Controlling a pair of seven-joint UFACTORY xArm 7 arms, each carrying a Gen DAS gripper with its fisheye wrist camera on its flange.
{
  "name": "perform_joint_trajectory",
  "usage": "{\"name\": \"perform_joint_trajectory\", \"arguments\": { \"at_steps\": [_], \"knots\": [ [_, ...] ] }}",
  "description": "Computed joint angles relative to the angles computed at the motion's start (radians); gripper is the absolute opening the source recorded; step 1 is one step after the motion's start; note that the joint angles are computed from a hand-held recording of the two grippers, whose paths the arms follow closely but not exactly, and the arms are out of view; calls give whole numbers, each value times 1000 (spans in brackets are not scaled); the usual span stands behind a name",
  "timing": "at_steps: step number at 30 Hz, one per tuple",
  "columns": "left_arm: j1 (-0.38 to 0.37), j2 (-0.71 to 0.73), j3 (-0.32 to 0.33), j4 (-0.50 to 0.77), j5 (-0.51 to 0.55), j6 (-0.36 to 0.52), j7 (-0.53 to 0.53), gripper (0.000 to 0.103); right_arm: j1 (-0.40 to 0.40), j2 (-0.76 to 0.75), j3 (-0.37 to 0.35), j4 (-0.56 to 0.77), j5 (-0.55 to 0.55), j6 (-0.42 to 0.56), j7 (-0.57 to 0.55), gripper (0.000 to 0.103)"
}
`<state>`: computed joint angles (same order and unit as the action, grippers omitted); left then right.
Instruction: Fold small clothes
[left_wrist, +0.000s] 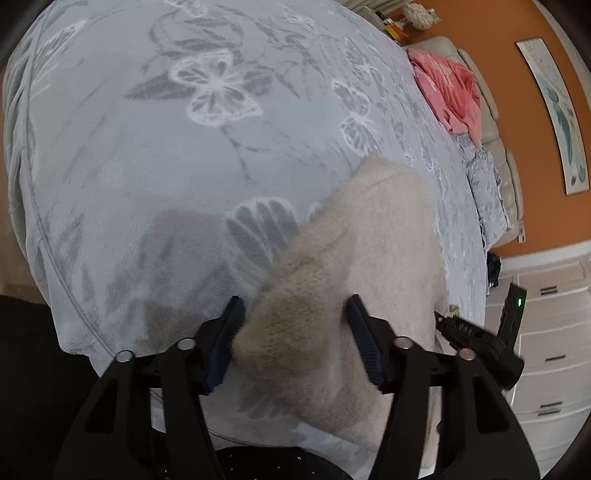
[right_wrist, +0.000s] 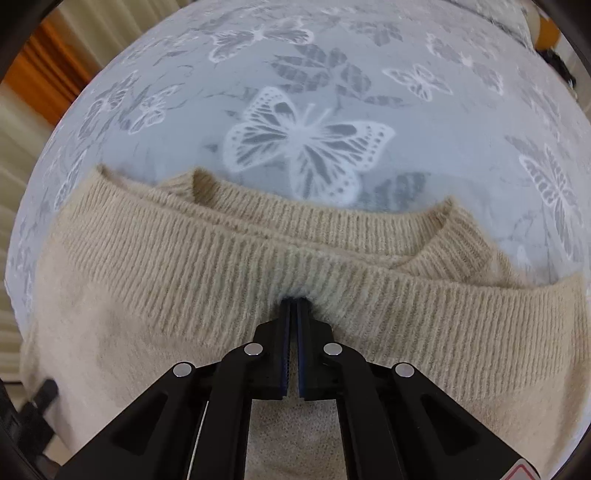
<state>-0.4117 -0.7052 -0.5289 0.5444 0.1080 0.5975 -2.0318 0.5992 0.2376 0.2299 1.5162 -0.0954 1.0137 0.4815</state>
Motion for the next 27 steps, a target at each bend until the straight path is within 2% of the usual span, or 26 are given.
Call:
{"name": "perform_joint_trajectory", "arguments": {
  "at_steps": [2,3,6,8,10,11,13,15,17,23,26,27],
  "knots": [
    [0,-20,-3,-20,-8,-16,-26,44,-13,-24,4,-29,36,-29,-13,2],
    [-2,-28,-1,-29,-14,-23,-33,41,-31,-46,5,-41,91,-30,-9,3],
    [-7,-26,8,-34,-14,-33,-19,41,-68,-123,8,-107,209,-94,-8,8],
    [-6,-9,14,-18,-12,-12,1,41,-60,-80,12,-50,157,-20,2,8],
    [-7,-2,20,-10,-12,3,14,40,-57,-33,13,-11,158,27,-10,7],
    [-6,-1,21,-6,-12,9,16,40,-54,-24,11,-6,153,19,-9,6],
    [-1,-1,20,6,-6,27,23,29,-53,-8,7,4,156,17,-5,5],
    [17,9,15,40,15,44,39,24,-44,9,6,24,135,27,-12,4],
    [46,9,-6,76,49,62,37,23,-33,20,6,38,112,32,-18,4],
    [186,156,-113,410,276,147,164,21,-50,-6,7,-26,169,-44,-46,3],
    [243,317,-205,625,435,171,227,20,-89,-79,10,-132,260,-124,-99,3],
    [260,403,-257,720,513,189,251,20,-107,-111,12,-178,322,-165,-136,3]
  ]
}}
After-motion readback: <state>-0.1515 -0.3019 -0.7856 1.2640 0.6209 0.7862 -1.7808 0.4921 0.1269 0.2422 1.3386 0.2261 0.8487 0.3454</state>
